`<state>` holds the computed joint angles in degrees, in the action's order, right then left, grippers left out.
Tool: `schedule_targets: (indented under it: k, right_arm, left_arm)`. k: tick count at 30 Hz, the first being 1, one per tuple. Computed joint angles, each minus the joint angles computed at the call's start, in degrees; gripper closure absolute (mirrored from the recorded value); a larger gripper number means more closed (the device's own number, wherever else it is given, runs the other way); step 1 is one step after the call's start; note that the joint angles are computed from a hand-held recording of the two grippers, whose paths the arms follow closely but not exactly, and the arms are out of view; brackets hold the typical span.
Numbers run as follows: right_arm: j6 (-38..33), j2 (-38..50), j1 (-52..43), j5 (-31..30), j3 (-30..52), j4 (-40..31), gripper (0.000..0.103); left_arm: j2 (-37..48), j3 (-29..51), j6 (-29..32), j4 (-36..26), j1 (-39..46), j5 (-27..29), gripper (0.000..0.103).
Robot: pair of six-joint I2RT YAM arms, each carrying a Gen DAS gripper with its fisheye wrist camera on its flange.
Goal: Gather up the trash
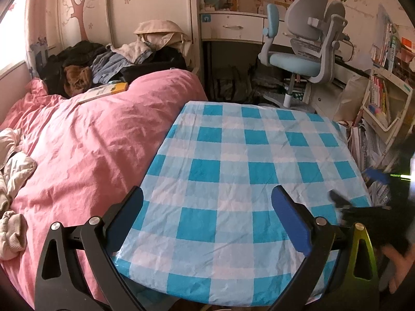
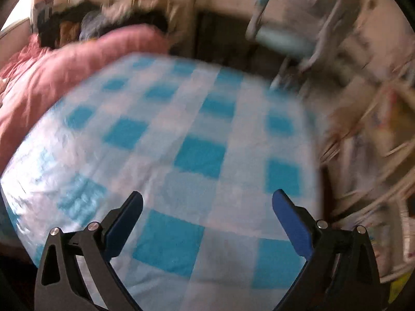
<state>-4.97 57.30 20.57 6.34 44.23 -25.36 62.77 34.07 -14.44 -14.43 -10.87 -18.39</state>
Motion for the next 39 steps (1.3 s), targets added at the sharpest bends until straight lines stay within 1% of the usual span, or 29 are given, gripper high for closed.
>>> schedule_targets:
  k: [2,3,4,6,8,11,14,20,28,39]
  right_arm:
    - [2.1,-7.7,2.7,0.9,-2.1,-0.3,0.008]
    - [4.3,-12.6,6.7,3.8,-2.6,-2.1,0.008]
    - [4.7,-14.7,7.9,4.6,-3.6,-1.5,0.008]
    - [6.9,-17.0,11.0,7.0,-3.9,-2.6,0.008]
    - [8.2,-16.6,11.6,7.1,-3.3,-2.4,0.008]
    - [8.3,-16.5,13.4,10.0,-2.9,-0.7,0.008]
    - [8.9,-15.9,13.3,10.4,-3.2,1.1,0.008]
    - [9.3,-15.9,11.4,8.7,-3.5,0.7,0.008]
    - [9.6,-15.9,11.3,9.2,-3.5,0.1,0.008]
    - [9.4,-15.5,10.7,8.6,-4.1,0.4,0.008]
  left_arm:
    - [-1.2,-0.4,-0.7,-0.2,-1.6,-1.9,0.008]
    - [-1.8,-0.6,-1.1,-0.3,-2.3,-2.8,0.008]
    - [-2.4,-0.8,-1.4,-0.3,-3.1,-3.6,0.008]
    - [-3.2,-1.1,-2.0,-0.5,-4.2,-4.6,0.008]
    - [-3.7,-1.2,-2.6,-0.8,-4.9,-5.5,0.008]
    - [-3.7,-1.4,-3.0,-0.7,-5.7,-6.8,0.008]
    - [-3.2,-1.3,-3.2,-0.4,-6.0,-7.9,0.008]
    - [-2.7,-1.2,-4.1,-0.2,-5.9,-8.3,0.008]
    - [-3.2,-1.4,-4.7,0.3,-6.9,-9.8,0.008]
    - [-3.2,-1.2,-4.5,0.2,-7.3,-10.3,0.008]
